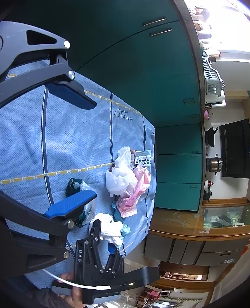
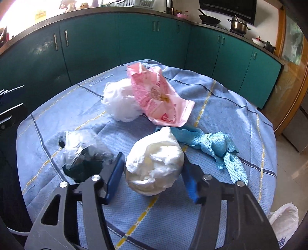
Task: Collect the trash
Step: 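Move the right tool to the white tissue ball while the left tool approaches the clear plastic bag, then grasp the white tissue ball with the right tool while the left tool grasps the clear plastic bag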
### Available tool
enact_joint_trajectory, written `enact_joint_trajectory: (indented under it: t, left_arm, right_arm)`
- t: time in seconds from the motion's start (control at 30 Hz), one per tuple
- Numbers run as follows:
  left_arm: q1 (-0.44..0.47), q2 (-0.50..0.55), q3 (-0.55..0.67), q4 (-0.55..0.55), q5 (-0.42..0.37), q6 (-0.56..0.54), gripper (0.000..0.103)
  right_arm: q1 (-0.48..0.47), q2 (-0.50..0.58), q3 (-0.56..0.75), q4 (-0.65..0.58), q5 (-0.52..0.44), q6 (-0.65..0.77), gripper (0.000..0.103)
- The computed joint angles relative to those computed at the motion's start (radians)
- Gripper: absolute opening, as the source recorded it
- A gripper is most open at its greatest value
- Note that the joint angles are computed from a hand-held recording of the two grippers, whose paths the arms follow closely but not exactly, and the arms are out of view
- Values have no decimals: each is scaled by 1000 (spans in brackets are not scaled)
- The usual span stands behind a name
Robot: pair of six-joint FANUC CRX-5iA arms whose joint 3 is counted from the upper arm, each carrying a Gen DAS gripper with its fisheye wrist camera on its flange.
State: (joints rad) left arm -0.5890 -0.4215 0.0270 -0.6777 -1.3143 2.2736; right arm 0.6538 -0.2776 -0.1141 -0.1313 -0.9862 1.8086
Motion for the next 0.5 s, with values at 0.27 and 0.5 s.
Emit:
enact_joint_trajectory:
  t: [0.27,0.5]
  left_arm:
    - [-23,16,8,-10,-6,5,86]
    - [-30,26,11,-1,1,-2,86]
  right_arm:
    - [1,-72,-33,-30,-21,68,44]
    - [-133,-125,5,-231,-93,210,44]
